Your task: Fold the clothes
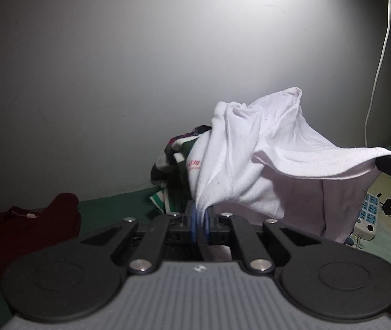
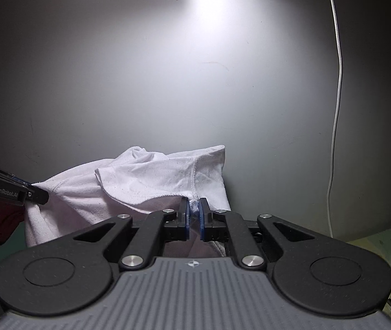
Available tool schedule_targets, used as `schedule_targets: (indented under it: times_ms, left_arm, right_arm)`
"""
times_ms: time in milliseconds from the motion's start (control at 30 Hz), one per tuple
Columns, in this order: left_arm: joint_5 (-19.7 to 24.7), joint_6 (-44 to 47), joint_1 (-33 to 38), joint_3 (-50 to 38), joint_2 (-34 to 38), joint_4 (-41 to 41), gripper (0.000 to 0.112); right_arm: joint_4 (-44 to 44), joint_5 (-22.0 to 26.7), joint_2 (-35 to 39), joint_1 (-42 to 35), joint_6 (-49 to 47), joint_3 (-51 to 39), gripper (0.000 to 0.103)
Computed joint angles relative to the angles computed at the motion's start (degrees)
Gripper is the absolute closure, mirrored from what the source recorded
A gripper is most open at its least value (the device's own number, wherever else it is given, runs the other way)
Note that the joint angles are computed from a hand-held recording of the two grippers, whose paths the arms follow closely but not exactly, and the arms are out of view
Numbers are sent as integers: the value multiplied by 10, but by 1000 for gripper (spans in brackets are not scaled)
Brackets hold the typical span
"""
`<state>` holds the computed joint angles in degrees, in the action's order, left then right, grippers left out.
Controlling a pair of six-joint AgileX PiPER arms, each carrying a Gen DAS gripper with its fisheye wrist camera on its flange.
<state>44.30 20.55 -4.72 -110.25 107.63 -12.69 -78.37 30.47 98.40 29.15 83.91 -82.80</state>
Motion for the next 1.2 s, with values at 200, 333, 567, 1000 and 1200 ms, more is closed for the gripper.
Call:
schedule_targets:
  times_ms: [200,333,567,1000,1200]
  left_arm:
    - [-18,30,54,74,-78,-23,111]
    - [-39,61,106,135,-133,-48,112]
    - [-18,186,151,246,-167,-136,106]
    - [-111,289,13,285,-97,-141,50]
    - [-138,196,-42,171,-12,-21,30]
  right_arm:
    - [3,8,-71,33,14,47,98]
    - [6,33,-114,69,15,84,98]
    - [-7,125,-154,159,43,115,98]
    - [39,281,-101,249,41,115,98]
    - [77,260,-58,221,21,120,96]
